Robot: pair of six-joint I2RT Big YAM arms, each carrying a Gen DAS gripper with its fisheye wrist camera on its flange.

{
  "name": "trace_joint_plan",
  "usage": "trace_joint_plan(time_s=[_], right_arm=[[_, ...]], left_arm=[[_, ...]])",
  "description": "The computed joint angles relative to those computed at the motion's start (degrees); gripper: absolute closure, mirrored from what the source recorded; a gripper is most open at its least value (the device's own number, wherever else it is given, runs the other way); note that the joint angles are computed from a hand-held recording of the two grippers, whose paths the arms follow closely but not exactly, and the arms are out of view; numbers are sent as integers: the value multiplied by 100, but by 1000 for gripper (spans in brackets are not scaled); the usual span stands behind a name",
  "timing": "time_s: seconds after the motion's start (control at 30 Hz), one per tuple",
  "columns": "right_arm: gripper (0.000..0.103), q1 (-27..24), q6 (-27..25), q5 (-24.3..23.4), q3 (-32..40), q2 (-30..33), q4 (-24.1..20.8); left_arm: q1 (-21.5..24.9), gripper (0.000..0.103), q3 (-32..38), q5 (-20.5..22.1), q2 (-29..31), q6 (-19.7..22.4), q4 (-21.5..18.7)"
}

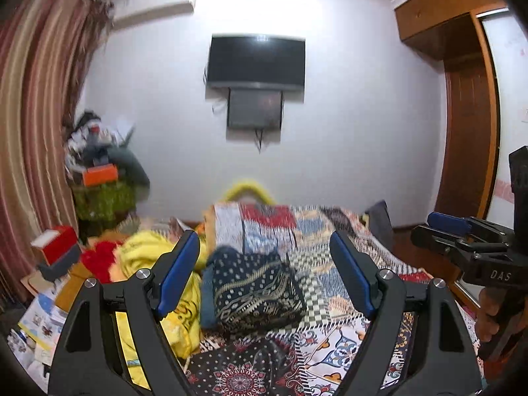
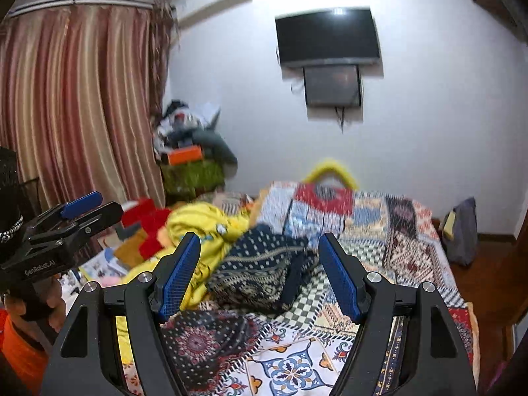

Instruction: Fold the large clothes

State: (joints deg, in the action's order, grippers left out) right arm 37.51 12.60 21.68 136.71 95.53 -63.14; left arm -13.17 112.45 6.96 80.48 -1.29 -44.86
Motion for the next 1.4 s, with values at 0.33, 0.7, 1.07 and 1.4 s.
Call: trace_joint_plan(time_s=[0.33, 0.7, 1.07, 1.4], right_arm=[[32, 511, -150, 831, -944, -581, 812], [16, 679, -51, 1208, -1214, -792, 908], [14, 653, 92, 1186, -1322, -845, 854], [14, 636, 128, 1167, -1387, -889, 855]], left_arm=[[-499, 22, -1192, -979, -1026, 335, 860], [-494, 10, -1387, -1082, -1175, 11, 840], [-443, 4, -1490, -1131, -1188, -103, 934], [-414, 3, -1504, -1077, -1181, -193, 916]])
